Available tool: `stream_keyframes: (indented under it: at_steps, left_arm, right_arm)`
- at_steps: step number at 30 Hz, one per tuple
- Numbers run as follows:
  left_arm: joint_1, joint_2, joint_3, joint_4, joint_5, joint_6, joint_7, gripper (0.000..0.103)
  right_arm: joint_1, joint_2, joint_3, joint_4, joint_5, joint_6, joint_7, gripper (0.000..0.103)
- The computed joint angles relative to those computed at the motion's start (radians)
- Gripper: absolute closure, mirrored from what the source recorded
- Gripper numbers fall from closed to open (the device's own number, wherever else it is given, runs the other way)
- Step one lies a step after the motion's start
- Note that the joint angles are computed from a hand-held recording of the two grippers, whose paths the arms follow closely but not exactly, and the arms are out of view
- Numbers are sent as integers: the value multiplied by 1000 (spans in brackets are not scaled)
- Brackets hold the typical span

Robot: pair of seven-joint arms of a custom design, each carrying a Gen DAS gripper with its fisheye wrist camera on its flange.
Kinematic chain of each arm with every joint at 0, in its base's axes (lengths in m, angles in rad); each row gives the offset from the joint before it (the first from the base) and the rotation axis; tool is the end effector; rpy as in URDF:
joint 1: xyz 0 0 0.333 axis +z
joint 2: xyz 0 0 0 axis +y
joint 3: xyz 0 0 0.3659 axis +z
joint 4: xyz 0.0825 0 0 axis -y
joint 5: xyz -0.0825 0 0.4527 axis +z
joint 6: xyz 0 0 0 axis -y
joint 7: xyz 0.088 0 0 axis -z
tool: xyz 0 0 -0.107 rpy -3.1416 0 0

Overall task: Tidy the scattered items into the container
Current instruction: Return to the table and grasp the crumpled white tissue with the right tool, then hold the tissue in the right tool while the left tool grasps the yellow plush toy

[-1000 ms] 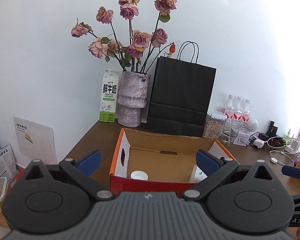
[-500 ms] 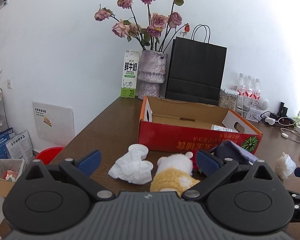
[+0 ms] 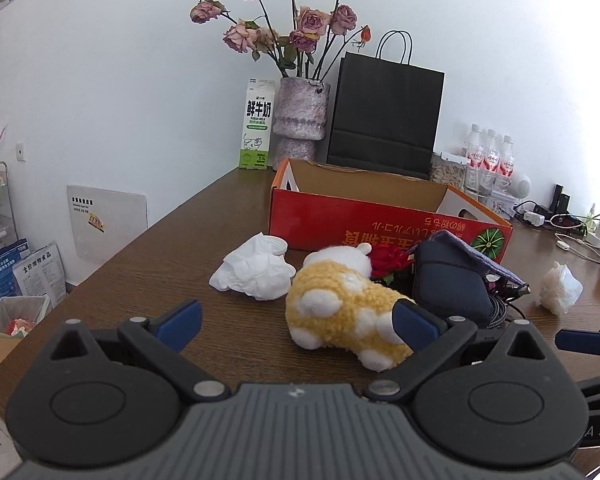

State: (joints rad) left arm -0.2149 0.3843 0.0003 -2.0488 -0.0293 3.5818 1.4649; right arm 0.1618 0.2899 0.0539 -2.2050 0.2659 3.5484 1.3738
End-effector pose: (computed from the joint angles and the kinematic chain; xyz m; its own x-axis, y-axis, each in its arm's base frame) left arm 0.6891 -0.1465 0.3876 -0.1472 -0.9824 0.1152 -0.4235 -0.0427 -0.9049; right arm 0.6474 0.1066 0.3692 0.0991 -0.9951 -0.0043 -0.5020 -0.0463 -0.8636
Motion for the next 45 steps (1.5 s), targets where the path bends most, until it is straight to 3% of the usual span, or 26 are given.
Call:
stream_keyframes:
  at_steps: [9,15,16,18,20,22,25,30,38,41,45]
  left_arm:
    - [-13,2,16,-2,-21,-21,15,0]
    - [29,4,-12,1,39,-41,-36,0]
    - [25,5,-8,1,40,-39,-38,0]
    - [25,5,-7,1,48,-36,-42,0]
    - [23,7,-5,3,53,-35,-43,0]
    - [13,8,3,4,48,-35,-37,0]
    - [9,9,4,6,49,-39,-35,0]
    - [21,9,-11,6,74,-23,-42,0]
    - [6,21,-6,28,89,-36,-11,0]
    - [-29,34,20,45,66,-44,25,0]
    - [19,48,-26,62,137,-57,10,0]
  right_arm:
    - [17,36,-4,58,16,-51,-26,7]
    - [-18,57,35,83,-34,-70,-15,18]
    - [-45,60,59,85,-61,-76,1,23]
    - [-119,62,123,83,-133,-87,47,43]
    - [-216,65,206,73,-233,-74,112,86]
    - [-270,63,245,61,-303,-58,176,85]
    - [-192,46,162,39,-269,-12,176,85]
    - [-122,31,84,24,-223,13,184,85]
    - [-84,22,40,11,-173,30,171,85]
    - [-73,20,28,7,-152,35,161,85]
    - [-63,19,17,5,-125,41,147,85]
